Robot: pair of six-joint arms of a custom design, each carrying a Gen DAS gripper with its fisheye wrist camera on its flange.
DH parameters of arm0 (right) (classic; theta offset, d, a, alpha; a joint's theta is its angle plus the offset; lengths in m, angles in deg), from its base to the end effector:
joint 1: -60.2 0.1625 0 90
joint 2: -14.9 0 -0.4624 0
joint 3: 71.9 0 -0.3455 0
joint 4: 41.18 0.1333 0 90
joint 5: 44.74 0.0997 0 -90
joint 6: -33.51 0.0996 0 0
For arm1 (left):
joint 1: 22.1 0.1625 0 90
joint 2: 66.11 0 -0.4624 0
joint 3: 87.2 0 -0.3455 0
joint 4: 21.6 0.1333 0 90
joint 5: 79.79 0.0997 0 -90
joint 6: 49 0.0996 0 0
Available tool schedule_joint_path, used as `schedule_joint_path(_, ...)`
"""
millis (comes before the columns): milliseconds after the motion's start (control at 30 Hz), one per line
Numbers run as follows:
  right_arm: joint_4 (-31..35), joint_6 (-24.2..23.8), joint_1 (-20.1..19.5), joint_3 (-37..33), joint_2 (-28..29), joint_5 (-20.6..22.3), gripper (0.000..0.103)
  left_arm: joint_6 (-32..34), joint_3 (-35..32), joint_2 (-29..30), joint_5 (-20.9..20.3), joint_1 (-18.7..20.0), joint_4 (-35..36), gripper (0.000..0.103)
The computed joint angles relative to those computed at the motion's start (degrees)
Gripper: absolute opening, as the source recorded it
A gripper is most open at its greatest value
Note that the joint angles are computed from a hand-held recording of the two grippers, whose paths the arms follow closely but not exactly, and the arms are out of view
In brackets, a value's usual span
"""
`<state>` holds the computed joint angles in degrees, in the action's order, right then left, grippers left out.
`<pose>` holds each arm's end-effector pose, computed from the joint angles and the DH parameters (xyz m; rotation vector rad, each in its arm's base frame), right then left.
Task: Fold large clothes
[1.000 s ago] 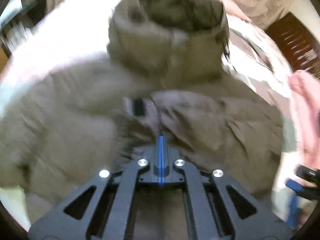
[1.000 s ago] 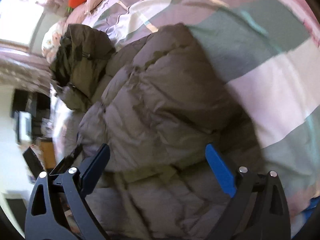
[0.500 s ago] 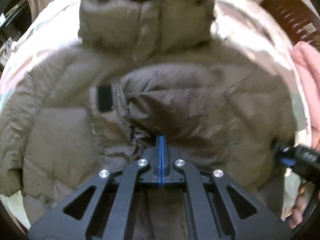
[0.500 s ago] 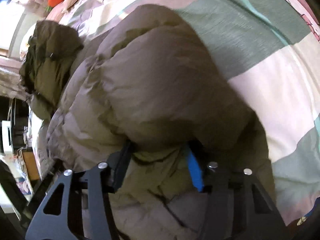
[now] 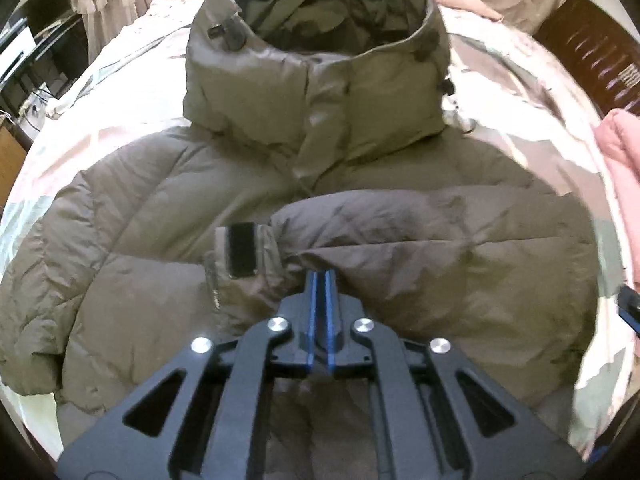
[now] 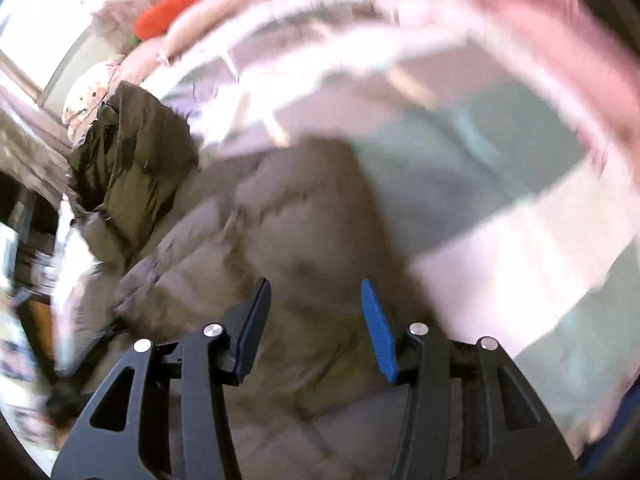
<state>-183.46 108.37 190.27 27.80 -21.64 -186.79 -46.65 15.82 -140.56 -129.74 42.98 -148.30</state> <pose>0.4371 -0.4345 0.0506 -0.6025 -2.2913 0.8530 -0.0472 -0.5701 0.3814 0.5182 2.4066 -0.3470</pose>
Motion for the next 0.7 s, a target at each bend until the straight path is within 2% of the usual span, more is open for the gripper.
schedule_joint_path(67,-4.60,-4.46,-2.20,1.04,1.13,4.27,0.049,-0.64,-0.09,0.24,-1.40,-0.13,2.26,0.003)
schedule_joint_path(167,-2.73,-2.62,-4.59,0.89,2.92,5.71,0.045,-2.54,-0.16,1.46,-1.16,0.38,7.94,0.003)
schedule_joint_path(267,-3.86,-0.88,-5.45,2.47,2.48,5.24,0.045,-1.62,1.58,3.31,3.05,1.40,5.05,0.002)
schedule_joint_path(367,-10.40,0.91,-6.50,6.29,1.14,6.33,0.043,-0.91,1.65,4.44,3.36,2.36,2.69,0.002)
schedule_joint_path(433,-11.25,0.74,-6.72,6.94,0.85,6.88,0.043,-1.52,1.64,4.50,3.77,2.00,2.39,0.002)
schedule_joint_path(500,-8.70,1.29,-5.72,6.03,-0.13,6.86,0.043,-0.93,1.83,3.96,3.60,1.43,2.05,0.002)
schedule_joint_path(567,-7.17,-0.13,-4.19,4.44,-0.36,6.86,0.044,0.16,1.19,3.73,2.83,0.66,1.89,0.002)
schedule_joint_path(633,-0.56,0.09,-3.06,1.09,0.28,7.27,0.044,0.33,1.12,3.56,3.07,0.26,1.55,0.002)
schedule_joint_path(700,2.78,-0.66,-3.92,-0.73,1.70,10.46,0.045,-0.54,0.87,3.81,3.35,0.37,2.66,0.002)
